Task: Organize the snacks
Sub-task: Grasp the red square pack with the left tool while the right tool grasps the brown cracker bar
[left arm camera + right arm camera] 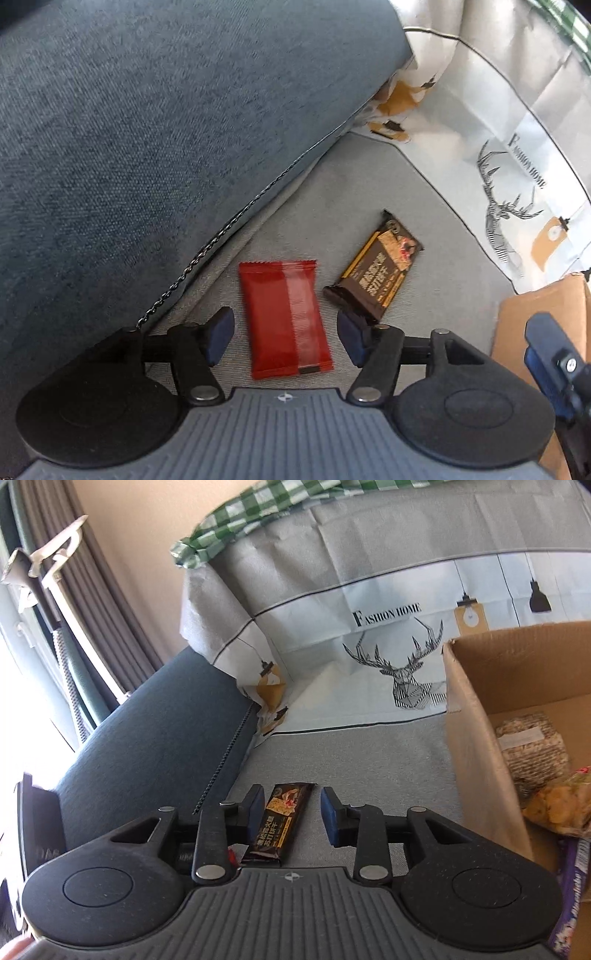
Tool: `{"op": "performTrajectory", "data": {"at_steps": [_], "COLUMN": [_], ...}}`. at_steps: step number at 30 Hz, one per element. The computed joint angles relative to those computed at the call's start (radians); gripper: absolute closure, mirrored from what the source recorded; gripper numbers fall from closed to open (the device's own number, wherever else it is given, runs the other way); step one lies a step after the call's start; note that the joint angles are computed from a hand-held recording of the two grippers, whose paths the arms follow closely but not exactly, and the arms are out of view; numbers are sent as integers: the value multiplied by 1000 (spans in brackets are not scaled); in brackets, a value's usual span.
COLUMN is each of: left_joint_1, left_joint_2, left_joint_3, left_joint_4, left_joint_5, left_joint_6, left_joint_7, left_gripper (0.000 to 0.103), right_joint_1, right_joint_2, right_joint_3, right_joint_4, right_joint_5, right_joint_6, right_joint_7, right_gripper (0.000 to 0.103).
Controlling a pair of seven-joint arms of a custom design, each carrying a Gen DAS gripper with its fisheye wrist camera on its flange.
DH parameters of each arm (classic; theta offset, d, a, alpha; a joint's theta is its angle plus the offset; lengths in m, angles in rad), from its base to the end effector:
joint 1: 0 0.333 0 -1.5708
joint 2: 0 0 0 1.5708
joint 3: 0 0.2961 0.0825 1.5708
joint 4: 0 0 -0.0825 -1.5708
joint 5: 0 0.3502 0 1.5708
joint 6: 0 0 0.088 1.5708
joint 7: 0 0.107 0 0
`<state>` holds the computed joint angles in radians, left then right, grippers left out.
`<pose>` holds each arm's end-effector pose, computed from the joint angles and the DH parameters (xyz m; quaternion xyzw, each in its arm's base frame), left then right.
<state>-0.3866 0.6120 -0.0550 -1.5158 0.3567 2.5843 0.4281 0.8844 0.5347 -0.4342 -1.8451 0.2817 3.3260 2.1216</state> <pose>0.6371 -0.2996 0.3553 -0.8222 0.5110 -0.2252 0.1100 0.5839 0.3018 0.3878 -0.5422 0.6870 -0.1723 0.4521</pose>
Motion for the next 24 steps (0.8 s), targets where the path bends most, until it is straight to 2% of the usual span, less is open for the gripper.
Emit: {"op": "performTrajectory", "data": {"at_steps": [5, 13, 14, 16, 18, 22, 24], "left_joint_1": [-10, -46, -48, -57, -56, -49, -37], "left_joint_2": [36, 111, 116, 123, 113, 68, 42], "left_joint_3": [-4, 18, 19, 25, 28, 34, 30], "left_joint_4": [54, 184, 194, 212, 196, 122, 75], "left_joint_5": [-4, 35, 43, 61, 68, 75, 70], "left_joint_6": [-47, -157, -172, -206, -200, -170, -128], "left_joint_7": [9, 24, 33, 42, 22, -54, -99], "left_gripper": [35, 36, 36, 51, 57, 59, 60], "right_joint_1": [-11, -55, -67, -96, -122, -188, -228], "right_joint_2": [49, 118, 126, 137, 151, 189, 212], "right_joint_3": [-15, -2, 7, 34, 56, 124, 173], "right_joint_4": [62, 160, 174, 197, 225, 302, 351], "right_joint_5": [3, -99, -112, -138, -164, -218, -247], "right_joint_6": [-46, -102, -111, -124, -142, -191, -224], "right_joint_7": [62, 150, 159, 172, 186, 196, 188], "right_gripper": [67, 64, 63, 63, 62, 58, 57]}}
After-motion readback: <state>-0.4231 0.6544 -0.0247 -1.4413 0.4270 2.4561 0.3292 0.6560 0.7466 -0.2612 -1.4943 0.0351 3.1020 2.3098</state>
